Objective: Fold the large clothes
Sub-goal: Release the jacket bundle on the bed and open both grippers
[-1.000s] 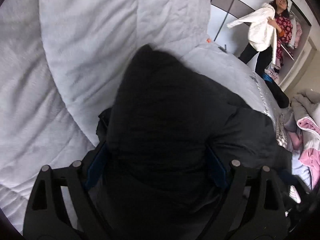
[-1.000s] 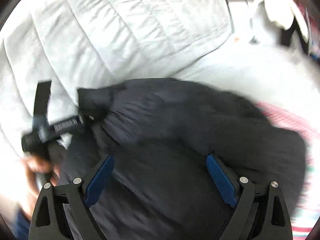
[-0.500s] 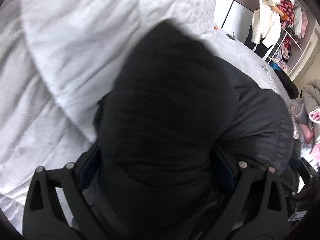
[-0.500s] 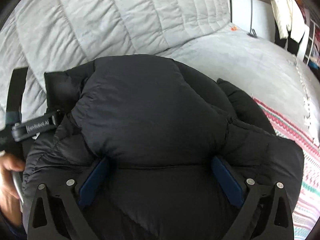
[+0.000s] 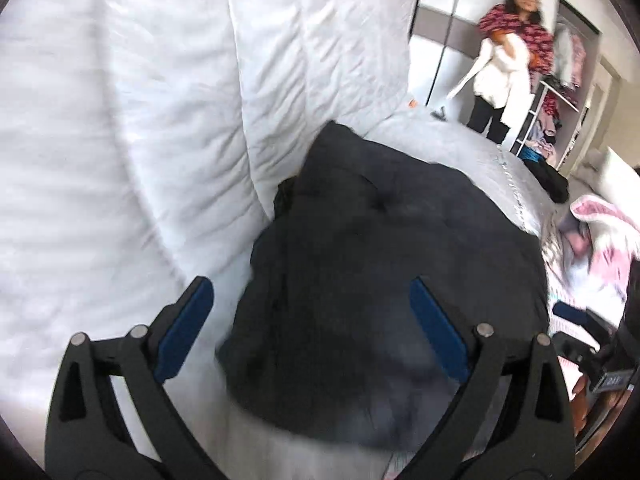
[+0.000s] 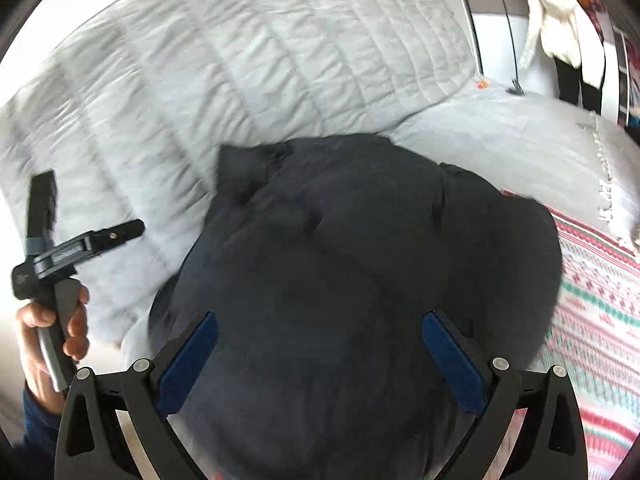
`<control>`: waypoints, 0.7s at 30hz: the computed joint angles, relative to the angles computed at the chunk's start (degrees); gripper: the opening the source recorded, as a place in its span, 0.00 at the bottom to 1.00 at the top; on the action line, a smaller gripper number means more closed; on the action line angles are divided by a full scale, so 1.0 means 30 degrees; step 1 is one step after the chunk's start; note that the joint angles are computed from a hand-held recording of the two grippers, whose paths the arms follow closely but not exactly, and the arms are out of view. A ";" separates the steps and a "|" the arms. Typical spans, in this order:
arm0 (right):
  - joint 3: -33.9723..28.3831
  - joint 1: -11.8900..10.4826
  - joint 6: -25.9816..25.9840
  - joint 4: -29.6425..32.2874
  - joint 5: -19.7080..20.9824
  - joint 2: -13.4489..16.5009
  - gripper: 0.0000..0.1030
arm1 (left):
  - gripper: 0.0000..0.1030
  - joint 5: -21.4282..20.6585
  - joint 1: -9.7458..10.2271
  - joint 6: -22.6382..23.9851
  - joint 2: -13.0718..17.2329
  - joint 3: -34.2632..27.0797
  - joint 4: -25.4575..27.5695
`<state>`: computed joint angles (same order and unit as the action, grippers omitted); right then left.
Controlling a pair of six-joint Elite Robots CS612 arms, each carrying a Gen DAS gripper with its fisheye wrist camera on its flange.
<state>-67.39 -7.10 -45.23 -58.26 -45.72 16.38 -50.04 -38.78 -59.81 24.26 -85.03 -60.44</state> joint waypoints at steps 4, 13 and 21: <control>-0.2960 -0.0624 -0.1275 0.2496 -0.0015 0.1073 1.00 | 0.95 0.1382 -0.1783 -0.2173 0.0559 -0.1108 0.1716; -0.6934 -0.1968 -0.2498 0.5493 -0.0986 0.2338 1.00 | 0.96 0.1858 -0.3835 -0.7381 -0.0341 0.0432 0.7778; -0.9732 -0.3418 -0.2006 0.5155 -0.0119 0.3327 1.00 | 1.00 0.2477 -0.4788 -1.0903 -0.1312 0.1293 1.1154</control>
<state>-96.59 -17.35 -51.25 -42.80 -46.07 26.36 -42.61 -53.14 -92.52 20.33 -81.15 -26.98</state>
